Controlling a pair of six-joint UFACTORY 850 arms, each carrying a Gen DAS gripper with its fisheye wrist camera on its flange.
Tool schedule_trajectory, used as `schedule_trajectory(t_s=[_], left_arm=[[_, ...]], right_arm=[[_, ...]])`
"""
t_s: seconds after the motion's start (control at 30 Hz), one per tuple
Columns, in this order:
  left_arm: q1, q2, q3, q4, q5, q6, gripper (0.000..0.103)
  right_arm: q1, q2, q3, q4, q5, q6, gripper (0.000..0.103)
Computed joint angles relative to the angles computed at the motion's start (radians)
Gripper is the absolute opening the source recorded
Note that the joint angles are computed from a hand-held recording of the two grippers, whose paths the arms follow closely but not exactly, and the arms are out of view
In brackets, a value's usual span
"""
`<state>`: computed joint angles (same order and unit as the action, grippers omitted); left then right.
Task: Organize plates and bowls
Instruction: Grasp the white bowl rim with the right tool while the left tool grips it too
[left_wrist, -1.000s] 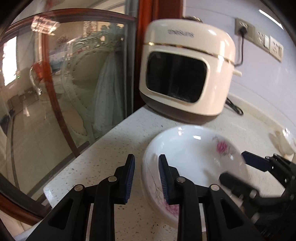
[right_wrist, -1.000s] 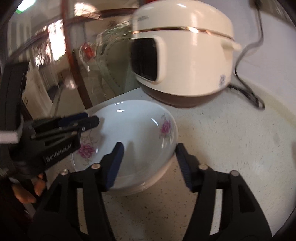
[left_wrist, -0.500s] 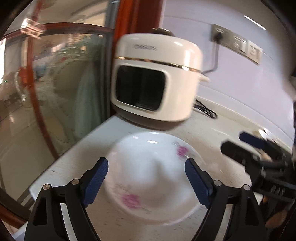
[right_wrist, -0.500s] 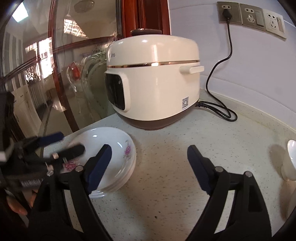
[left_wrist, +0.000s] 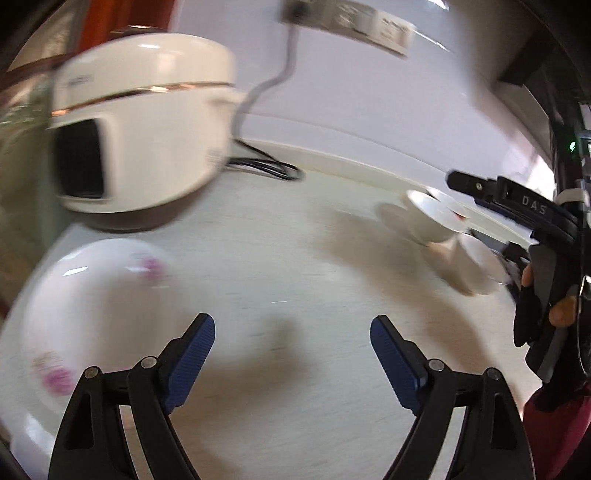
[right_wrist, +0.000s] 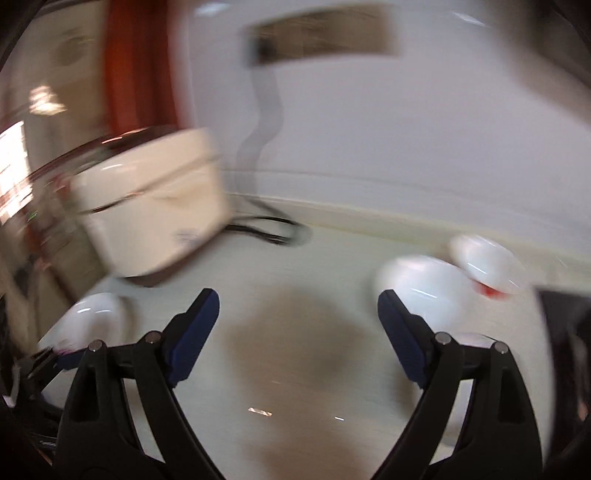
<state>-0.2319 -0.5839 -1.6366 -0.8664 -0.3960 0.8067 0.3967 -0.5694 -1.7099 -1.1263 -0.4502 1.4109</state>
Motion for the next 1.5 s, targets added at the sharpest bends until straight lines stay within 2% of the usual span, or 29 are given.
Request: schedule_trajectory(t_s=[0.03,0.17,0.23,0.3,0.37,0.43,0.5,0.57,0.63,0.7,0.8,0.87,0.9,0.97,1.0,1.03,1.07,1.13,1.23,1.33,1.5], left_arm=[[-0.011,-0.024,-0.039,0.020,-0.033,-0.029,0.087],[-0.062,-0.121,-0.191,0.112,-0.147,-0.175,0.087],[-0.083,-0.163,-0.257,0.111,-0.191,-0.211,0.087],[-0.106,-0.201,-0.320,0.102,-0.224,-0.239,0.087],[-0.127,-0.258,-0.413,0.084,-0.274,-0.273,0.087],[-0.145,-0.296,-0.473,0.041,-0.307,-0.285,0.087],[-0.164,-0.331,-0.528,0.028,-0.306,-0.303,0.087],[-0.177,-0.356,-0.568,0.035,-0.298,-0.322,0.087],[-0.195,-0.417,-0.665,0.112,-0.315,-0.411,0.087],[-0.202,-0.475,-0.758,0.170,-0.356,-0.490,0.087],[-0.213,-0.567,-0.904,0.242,-0.417,-0.589,0.085],[-0.220,-0.581,-0.923,0.269,-0.413,-0.599,0.082],[-0.225,-0.583,-0.926,0.290,-0.408,-0.601,0.069],[-0.229,-0.588,-0.926,0.287,-0.409,-0.567,0.052],[-0.227,-0.565,-0.884,0.247,-0.393,-0.515,0.041],[-0.228,-0.543,-0.847,0.222,-0.378,-0.470,0.035],[-0.230,-0.521,-0.810,0.210,-0.359,-0.439,0.021],[-0.243,-0.455,-0.703,0.247,-0.268,-0.415,0.020],[-0.229,-0.451,-0.693,0.195,-0.278,-0.396,0.018],[-0.220,-0.430,-0.662,0.188,-0.262,-0.391,0.016],[-0.206,-0.414,-0.633,0.191,-0.238,-0.430,0.016]], right_arm=[[-0.027,0.033,0.041,0.046,-0.009,0.012,0.089],[-0.127,0.179,0.244,0.123,0.091,0.139,0.089],[-0.151,0.228,0.316,0.114,0.082,0.197,0.089],[-0.163,0.242,0.342,0.163,0.051,0.173,0.089],[-0.175,0.245,0.352,0.244,0.073,0.110,0.086],[-0.186,0.255,0.367,0.290,0.114,0.075,0.079],[-0.192,0.267,0.384,0.289,0.143,0.079,0.065],[-0.200,0.261,0.379,0.376,0.151,0.004,0.063],[-0.205,0.248,0.366,0.451,0.124,-0.057,0.062],[-0.212,0.238,0.358,0.525,0.127,-0.119,0.054],[-0.213,0.228,0.351,0.581,0.128,-0.181,0.049],[-0.213,0.210,0.331,0.636,0.107,-0.243,0.048],[-0.213,0.201,0.320,0.663,0.092,-0.271,0.044],[-0.214,0.188,0.310,0.699,0.077,-0.307,0.036],[-0.216,0.183,0.306,0.723,0.073,-0.329,0.029],[-0.216,0.177,0.303,0.729,0.067,-0.339,0.026],[-0.212,0.175,0.301,0.703,0.059,-0.327,0.026],[-0.206,0.171,0.296,0.698,0.060,-0.344,0.025],[-0.202,0.163,0.288,0.692,0.053,-0.351,0.024],[-0.204,0.171,0.298,0.700,0.084,-0.354,0.022],[-0.200,0.167,0.292,0.816,0.131,-0.488,0.020]])
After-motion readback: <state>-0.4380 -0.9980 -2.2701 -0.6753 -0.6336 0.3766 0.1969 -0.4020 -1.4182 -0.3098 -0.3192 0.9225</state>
